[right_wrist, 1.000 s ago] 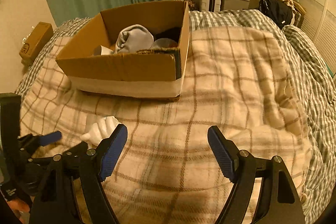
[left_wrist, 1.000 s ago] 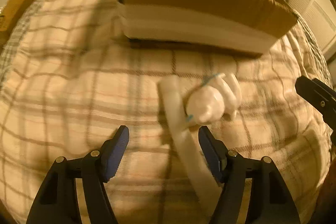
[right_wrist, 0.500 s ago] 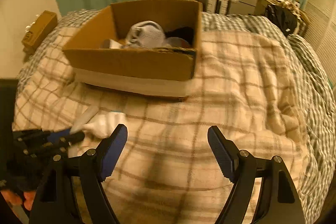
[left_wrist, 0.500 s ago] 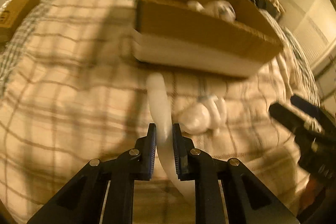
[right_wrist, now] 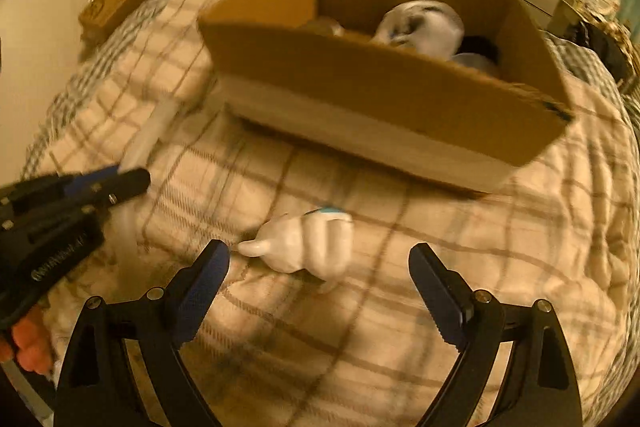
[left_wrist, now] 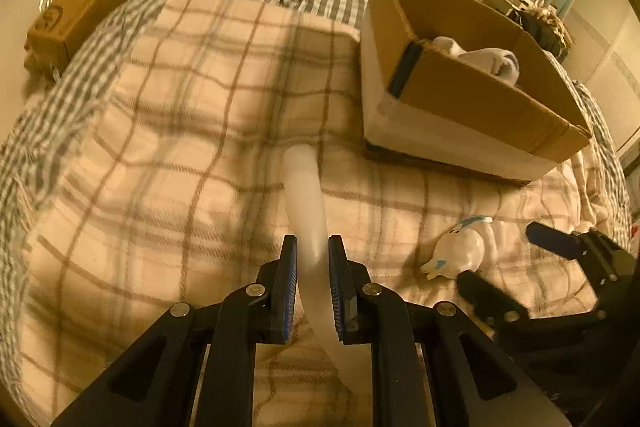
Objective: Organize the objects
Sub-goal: 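Grasp the white tube with the left gripper while the right grasps the white toy, then lower the white tube and toy into the box and release both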
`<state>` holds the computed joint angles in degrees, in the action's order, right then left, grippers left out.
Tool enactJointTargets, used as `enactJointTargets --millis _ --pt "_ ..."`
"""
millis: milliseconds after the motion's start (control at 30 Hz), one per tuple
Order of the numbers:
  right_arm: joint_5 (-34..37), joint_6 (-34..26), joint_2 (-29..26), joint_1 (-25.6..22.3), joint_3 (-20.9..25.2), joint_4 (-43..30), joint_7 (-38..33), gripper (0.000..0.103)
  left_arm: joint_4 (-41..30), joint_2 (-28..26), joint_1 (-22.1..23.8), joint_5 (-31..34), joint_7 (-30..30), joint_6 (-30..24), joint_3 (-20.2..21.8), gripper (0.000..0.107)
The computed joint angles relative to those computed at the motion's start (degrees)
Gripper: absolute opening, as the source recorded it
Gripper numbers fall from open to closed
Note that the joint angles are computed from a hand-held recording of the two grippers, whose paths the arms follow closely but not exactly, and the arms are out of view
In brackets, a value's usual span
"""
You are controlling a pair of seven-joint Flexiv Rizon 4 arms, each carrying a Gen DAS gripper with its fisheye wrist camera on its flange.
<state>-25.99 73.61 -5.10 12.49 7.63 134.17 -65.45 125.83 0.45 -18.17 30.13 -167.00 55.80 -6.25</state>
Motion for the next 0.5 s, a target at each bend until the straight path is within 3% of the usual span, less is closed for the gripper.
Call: enactJointTargets --millis 133,367,500 --pt "-0.03 -1.12 -2.52 0.71 -0.08 -1.49 -0.34 0.091 0.8 -1.02 0.16 -1.2 0.71 2.14 0.33 0.015" --pt "4.3 -2.96 -4.6 0.87 0.35 -3.45 -2.71 0.09 0.08 -1.67 -0.71 -1.0 1.09 1.13 0.41 0.015" --pt "6.61 -2.35 -3.99 0.61 0.72 -3.22 -4.21 0.076 -0.68 -1.3 -1.43 -0.36 0.36 -0.96 0.03 0.015"
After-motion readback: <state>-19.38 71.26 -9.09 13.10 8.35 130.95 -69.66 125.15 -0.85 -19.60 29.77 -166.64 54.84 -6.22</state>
